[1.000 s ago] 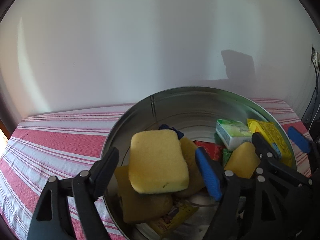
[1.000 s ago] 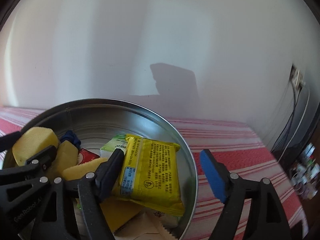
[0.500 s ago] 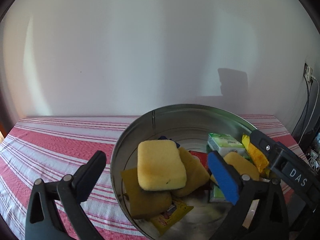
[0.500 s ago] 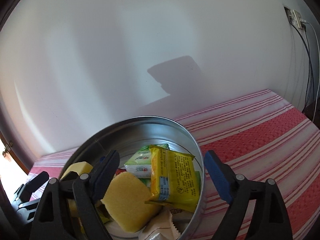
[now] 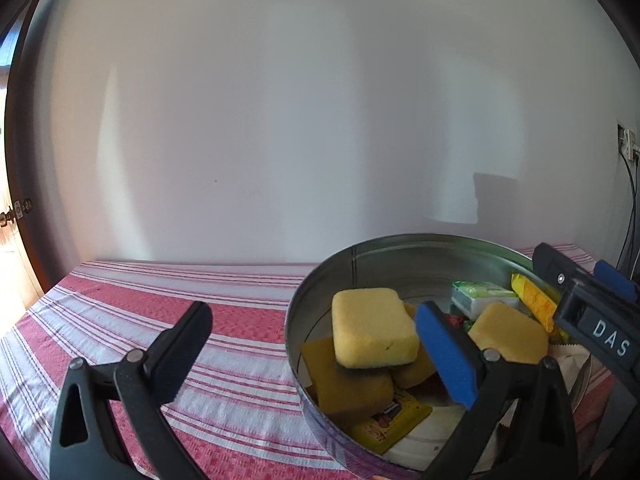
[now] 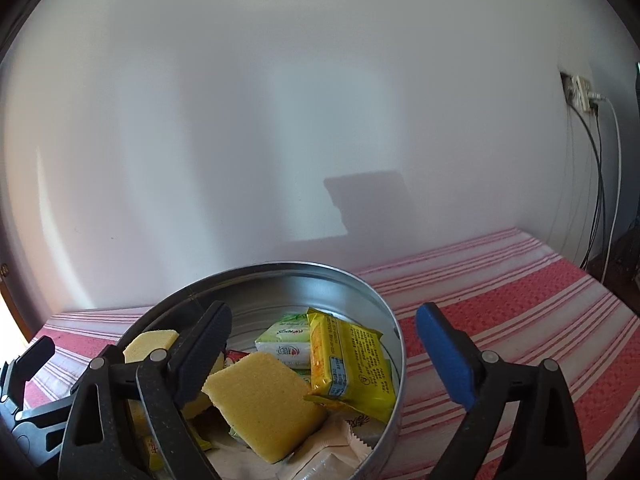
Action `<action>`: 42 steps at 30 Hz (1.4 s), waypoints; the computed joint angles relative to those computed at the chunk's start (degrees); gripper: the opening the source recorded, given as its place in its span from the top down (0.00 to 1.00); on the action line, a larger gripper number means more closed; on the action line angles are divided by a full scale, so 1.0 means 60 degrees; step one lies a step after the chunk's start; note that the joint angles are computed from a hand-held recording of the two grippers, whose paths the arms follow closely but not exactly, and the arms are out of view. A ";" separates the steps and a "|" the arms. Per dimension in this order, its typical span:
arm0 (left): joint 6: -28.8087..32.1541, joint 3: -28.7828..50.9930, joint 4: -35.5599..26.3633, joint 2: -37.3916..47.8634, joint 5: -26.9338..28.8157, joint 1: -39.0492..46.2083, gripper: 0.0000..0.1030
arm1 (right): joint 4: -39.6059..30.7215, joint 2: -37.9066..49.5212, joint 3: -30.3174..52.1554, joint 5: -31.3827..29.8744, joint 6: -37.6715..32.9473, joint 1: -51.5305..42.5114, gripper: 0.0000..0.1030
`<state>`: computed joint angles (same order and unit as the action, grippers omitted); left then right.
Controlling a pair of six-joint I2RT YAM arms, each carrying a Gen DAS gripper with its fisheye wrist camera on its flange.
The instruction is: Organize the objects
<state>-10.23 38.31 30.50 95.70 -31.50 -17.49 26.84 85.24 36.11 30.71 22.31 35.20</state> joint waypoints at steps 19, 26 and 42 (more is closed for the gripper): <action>0.0396 -0.1625 0.1563 -0.0810 0.0291 0.0037 0.00 | 0.0292 -0.1134 -0.1032 0.2079 -0.0244 0.1559 0.05; 0.0335 -0.2067 0.1529 -0.1338 0.0416 -0.0068 0.00 | 0.0331 -0.1467 -0.1324 0.3009 -0.0352 0.2324 0.05; 0.0331 -0.2655 0.2074 -0.1743 -0.0051 -0.0489 0.00 | 0.3577 -0.1532 -0.2526 0.5766 -0.1998 0.4337 0.01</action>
